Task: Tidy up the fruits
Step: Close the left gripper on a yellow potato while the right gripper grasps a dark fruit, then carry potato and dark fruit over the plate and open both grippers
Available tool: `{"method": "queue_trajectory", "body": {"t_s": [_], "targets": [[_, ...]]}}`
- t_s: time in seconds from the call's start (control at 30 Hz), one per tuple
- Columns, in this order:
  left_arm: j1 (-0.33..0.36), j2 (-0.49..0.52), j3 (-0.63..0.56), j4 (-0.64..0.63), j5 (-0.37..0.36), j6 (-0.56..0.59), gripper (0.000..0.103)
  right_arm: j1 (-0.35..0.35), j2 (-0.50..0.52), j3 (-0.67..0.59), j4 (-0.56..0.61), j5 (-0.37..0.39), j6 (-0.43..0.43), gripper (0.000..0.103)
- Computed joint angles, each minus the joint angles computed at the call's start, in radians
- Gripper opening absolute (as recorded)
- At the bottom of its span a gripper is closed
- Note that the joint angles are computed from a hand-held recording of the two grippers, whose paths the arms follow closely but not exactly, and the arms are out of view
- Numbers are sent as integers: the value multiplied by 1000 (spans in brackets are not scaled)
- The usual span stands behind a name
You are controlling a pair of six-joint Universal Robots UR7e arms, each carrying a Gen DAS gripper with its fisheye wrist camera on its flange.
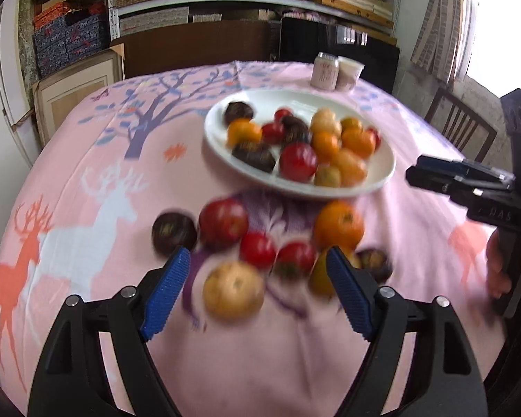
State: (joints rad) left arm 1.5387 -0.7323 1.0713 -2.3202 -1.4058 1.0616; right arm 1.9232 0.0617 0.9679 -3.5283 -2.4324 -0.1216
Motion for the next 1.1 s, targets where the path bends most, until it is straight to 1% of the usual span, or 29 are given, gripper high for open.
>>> {"method": "queue_trajectory", "body": {"t_s": [0.07, 0.13, 0.2, 0.27, 0.3, 0.33, 0.37, 0.4, 0.43, 0.5, 0.6, 0.67, 0.73, 0.8, 0.87, 0.9, 0.93, 0.97, 1.0, 1.1], "targets": [[11, -4, 25, -44, 35, 32, 78, 1, 9, 3, 2, -7, 16, 61], [15, 5, 29, -72, 75, 36, 78, 1, 14, 7, -7, -11, 29, 61], [16, 14, 16, -74, 74, 30, 78, 1, 14, 16, -18, -16, 41, 61], [14, 23, 18, -119, 71, 50, 77, -1, 10, 27, -21, -16, 51, 61], [13, 33, 4, -107, 71, 52, 67, -1, 9, 31, -15, -17, 58, 61], [11, 48, -20, -73, 82, 45, 49, -2, 7, 37, 0, -15, 71, 61], [9, 61, -42, -35, 96, 38, 42, -5, 1, 46, 18, -8, 84, 61], [11, 64, -49, -26, 85, 40, 40, -7, -3, 52, 45, 2, 97, 61], [11, 63, -49, -21, 77, 41, 39, -8, -5, 54, 73, 10, 105, 61], [15, 61, -55, -11, 58, 35, 39, -6, -5, 49, 109, 32, 94, 61], [33, 73, -125, 50, -23, -39, 39, 3, 8, 25, 149, 81, 44, 61], [40, 81, -163, 86, -62, -75, 39, 11, 22, -2, 196, 102, 12, 61], [40, 84, -171, 100, -66, -82, 39, 20, 43, -49, 259, 88, -4, 61], [36, 79, -154, 89, -55, -68, 39, 21, 58, -94, 340, 79, 16, 61], [36, 73, -143, 80, -61, -62, 39, 20, 78, -150, 436, 55, 46, 61], [37, 72, -144, 82, -67, -64, 39, 18, 84, -167, 461, 49, 53, 61], [38, 74, -150, 87, -68, -69, 39, 17, 89, -179, 468, 53, 52, 54], [38, 76, -154, 91, -67, -72, 39, 15, 91, -182, 466, 59, 50, 45], [38, 77, -157, 95, -64, -76, 39, 13, 90, -180, 461, 63, 51, 42], [38, 79, -160, 98, -60, -76, 39, 11, 75, -141, 399, 75, 54, 42]]}}
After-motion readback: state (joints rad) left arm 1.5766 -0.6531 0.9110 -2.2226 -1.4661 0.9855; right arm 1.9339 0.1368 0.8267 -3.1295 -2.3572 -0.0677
